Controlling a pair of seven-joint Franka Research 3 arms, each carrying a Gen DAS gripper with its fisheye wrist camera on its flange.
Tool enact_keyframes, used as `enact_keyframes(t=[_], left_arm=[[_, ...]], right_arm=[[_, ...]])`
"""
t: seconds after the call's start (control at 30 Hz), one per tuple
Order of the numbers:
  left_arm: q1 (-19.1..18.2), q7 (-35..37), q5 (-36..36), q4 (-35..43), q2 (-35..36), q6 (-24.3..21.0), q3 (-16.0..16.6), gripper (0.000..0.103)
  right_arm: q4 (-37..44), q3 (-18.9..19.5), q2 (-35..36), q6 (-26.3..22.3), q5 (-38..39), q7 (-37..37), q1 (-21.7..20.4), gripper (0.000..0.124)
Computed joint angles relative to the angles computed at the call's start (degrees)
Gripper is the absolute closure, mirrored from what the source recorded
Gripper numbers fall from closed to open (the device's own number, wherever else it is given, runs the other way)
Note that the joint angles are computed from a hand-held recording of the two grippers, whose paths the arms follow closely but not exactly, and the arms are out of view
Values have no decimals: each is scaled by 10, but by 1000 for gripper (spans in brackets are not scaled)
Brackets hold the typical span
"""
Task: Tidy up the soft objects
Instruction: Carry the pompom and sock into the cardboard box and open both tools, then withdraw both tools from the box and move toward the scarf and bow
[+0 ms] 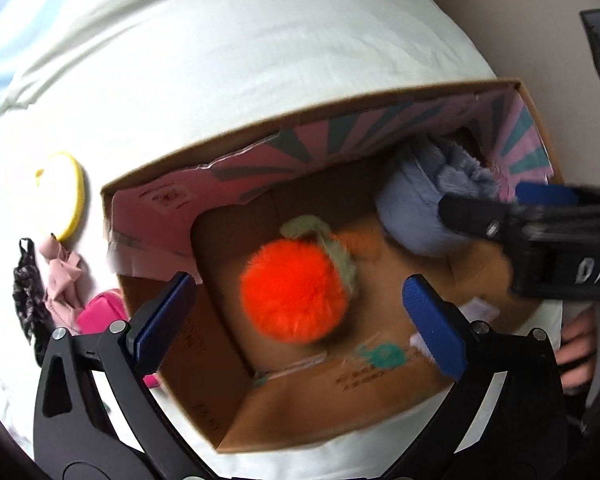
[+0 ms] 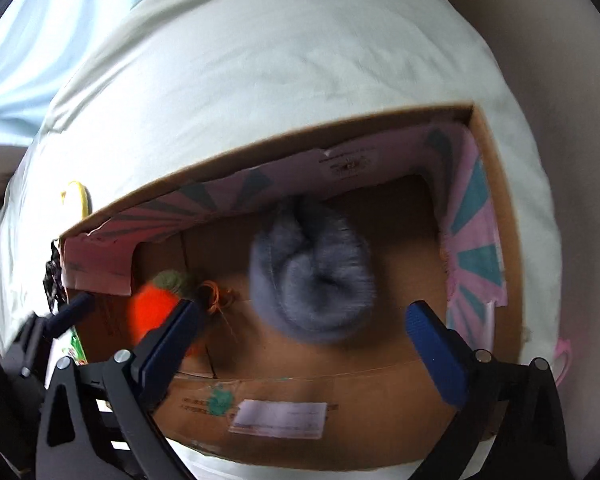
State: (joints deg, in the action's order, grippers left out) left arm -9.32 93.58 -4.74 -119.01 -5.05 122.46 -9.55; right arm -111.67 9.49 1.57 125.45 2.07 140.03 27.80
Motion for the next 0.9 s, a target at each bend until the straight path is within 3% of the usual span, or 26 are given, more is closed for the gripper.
enact_keyframes(t=[0.1,0.43,0.6,0.73,0.9], left_arm=[[4,-7,-18,3,-8,-12,6,0],[1,-1,-27,-26,-85,-11,16,0],[-7,-4,-28,-29,-118,-7,21,0],[-13,-3,-34,-36,-166,-12,33,0],[-17,-2,-41,-50,-242,-18,53,0]], right_arm=[[-23,3,-23,17,-25,18,1,21],[-39,25,-82,-8,-66,61,-3,21],[-28,39,-111,-41,-85,70,-3,21],[23,56,-115,-105,-115,73,2,21],[69,80,-134,-146,-149,109,14,21]])
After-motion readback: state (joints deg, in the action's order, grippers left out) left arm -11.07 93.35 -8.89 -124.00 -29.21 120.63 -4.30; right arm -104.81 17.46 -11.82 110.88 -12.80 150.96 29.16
